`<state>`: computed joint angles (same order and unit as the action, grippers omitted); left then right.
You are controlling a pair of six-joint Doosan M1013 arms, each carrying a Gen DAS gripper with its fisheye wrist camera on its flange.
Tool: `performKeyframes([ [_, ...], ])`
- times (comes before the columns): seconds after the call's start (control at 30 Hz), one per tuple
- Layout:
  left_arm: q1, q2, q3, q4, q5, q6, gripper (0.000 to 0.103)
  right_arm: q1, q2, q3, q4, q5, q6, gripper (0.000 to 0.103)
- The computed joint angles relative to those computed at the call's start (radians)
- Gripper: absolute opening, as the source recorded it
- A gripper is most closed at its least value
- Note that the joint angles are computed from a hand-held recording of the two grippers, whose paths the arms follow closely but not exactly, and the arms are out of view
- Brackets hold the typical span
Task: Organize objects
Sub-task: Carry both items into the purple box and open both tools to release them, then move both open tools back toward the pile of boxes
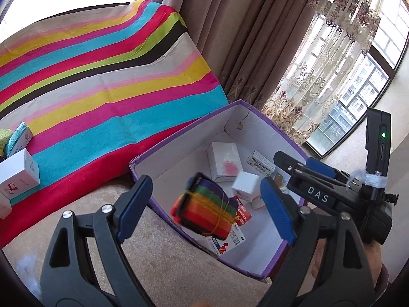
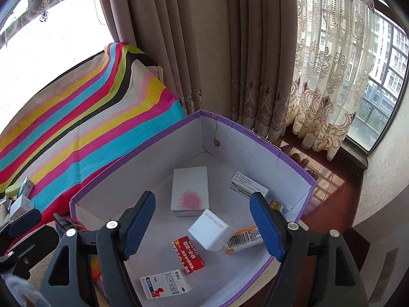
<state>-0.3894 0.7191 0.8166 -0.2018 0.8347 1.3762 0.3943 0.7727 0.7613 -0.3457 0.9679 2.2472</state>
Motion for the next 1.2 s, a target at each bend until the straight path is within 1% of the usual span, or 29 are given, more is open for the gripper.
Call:
performKeyframes([
  [0.03,0.001,-0.003,0.006,-0.001,-0.005,-0.005,0.088,0.001,0.0,-0.001,0.001,0.0,-0.002,0.081],
  [0.23,0.009,-0.041,0.067,0.019,-0.056,-0.038,0.088,0.01,-0.002,-0.002,0.024,-0.008,-0.03,0.081],
  [0.33,0.017,-0.068,0.107,0.05,-0.086,-0.055,0.088,0.02,0.008,-0.024,0.048,0.0,-0.062,0.081],
  [0.43,0.026,-0.099,0.155,0.101,-0.117,-0.099,0.088,0.033,0.02,-0.051,0.068,0.006,-0.097,0.081],
  [0.6,0.06,-0.154,0.244,0.142,-0.171,-0.183,0.088,0.059,0.045,-0.106,0.109,0.024,-0.175,0.081],
  [0.77,0.094,-0.206,0.329,0.183,-0.208,-0.276,0.088,0.088,0.079,-0.171,0.151,0.055,-0.249,0.081],
  [0.87,0.108,-0.228,0.362,0.251,-0.197,-0.355,0.088,0.105,0.1,-0.209,0.165,0.078,-0.292,0.081],
  [1.0,0.125,-0.253,0.401,0.346,-0.158,-0.469,0.088,0.125,0.131,-0.268,0.171,0.112,-0.34,0.082],
  [1.1,0.139,-0.271,0.429,0.379,-0.142,-0.517,0.088,0.136,0.156,-0.32,0.178,0.139,-0.37,0.082],
  [1.2,0.155,-0.285,0.455,0.385,-0.132,-0.542,0.088,0.146,0.189,-0.387,0.19,0.175,-0.403,0.082],
])
